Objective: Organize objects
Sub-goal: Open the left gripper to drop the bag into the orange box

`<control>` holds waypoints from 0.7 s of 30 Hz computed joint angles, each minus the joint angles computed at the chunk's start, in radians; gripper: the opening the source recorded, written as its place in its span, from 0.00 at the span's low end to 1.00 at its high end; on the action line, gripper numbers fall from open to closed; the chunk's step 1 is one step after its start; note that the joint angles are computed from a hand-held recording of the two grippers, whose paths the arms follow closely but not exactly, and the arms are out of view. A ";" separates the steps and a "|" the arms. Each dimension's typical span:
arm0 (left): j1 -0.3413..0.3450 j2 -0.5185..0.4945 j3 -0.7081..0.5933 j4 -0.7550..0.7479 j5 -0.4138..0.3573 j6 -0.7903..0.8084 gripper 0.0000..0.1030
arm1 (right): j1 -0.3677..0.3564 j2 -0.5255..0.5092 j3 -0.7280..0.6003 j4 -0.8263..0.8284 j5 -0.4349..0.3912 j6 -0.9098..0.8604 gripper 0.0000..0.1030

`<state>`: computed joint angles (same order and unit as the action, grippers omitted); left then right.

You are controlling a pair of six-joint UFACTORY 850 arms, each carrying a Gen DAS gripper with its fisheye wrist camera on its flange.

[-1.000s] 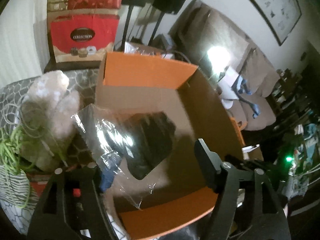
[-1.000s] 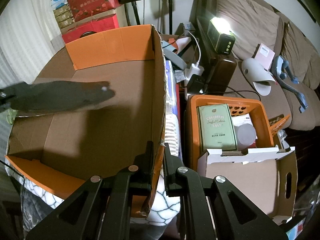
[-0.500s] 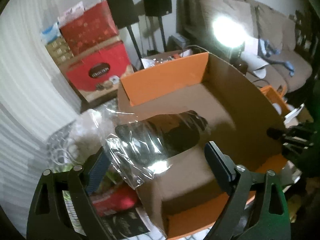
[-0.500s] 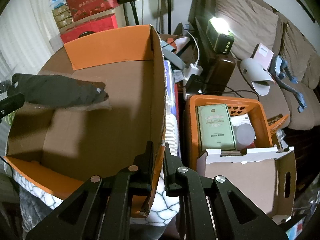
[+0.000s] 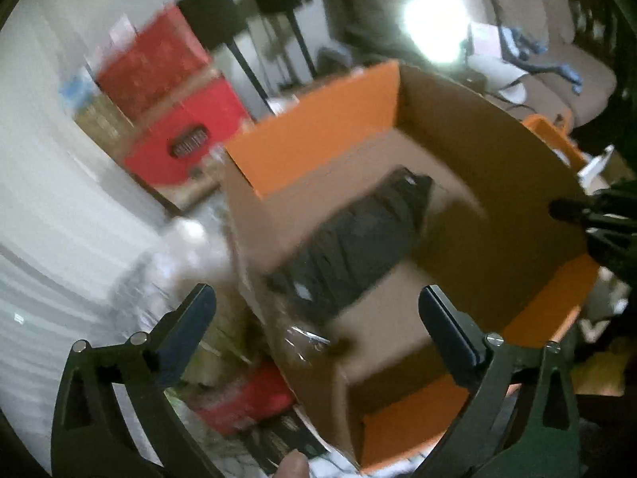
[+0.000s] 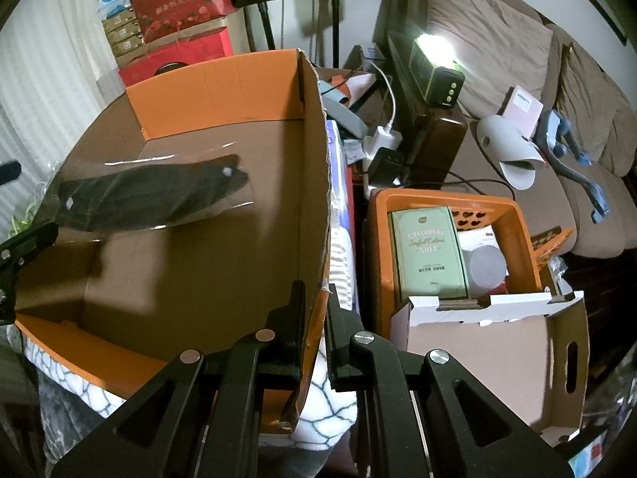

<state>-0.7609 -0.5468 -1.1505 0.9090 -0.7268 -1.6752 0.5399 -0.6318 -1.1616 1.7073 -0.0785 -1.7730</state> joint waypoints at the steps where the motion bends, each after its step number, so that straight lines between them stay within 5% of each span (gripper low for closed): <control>1: 0.010 0.019 0.022 0.008 0.042 -0.019 0.99 | 0.001 0.000 0.000 0.000 0.002 0.000 0.07; 8: 0.022 0.132 0.144 0.183 0.090 -0.311 0.99 | 0.002 -0.001 -0.002 -0.001 0.003 0.003 0.08; 11: 0.041 0.193 0.217 0.326 0.182 -0.467 0.99 | 0.002 -0.001 -0.001 -0.005 0.004 0.006 0.08; 14: 0.080 0.219 0.258 0.385 0.305 -0.549 0.85 | 0.003 -0.001 -0.002 -0.017 0.005 0.021 0.08; 21: 0.111 0.205 0.265 0.365 0.369 -0.547 0.65 | 0.001 -0.002 -0.002 -0.010 0.008 0.011 0.08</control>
<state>-0.6497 -0.3418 -0.8853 1.2737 -0.3576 -2.2220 0.5413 -0.6335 -1.1641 1.6969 -0.0701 -1.7621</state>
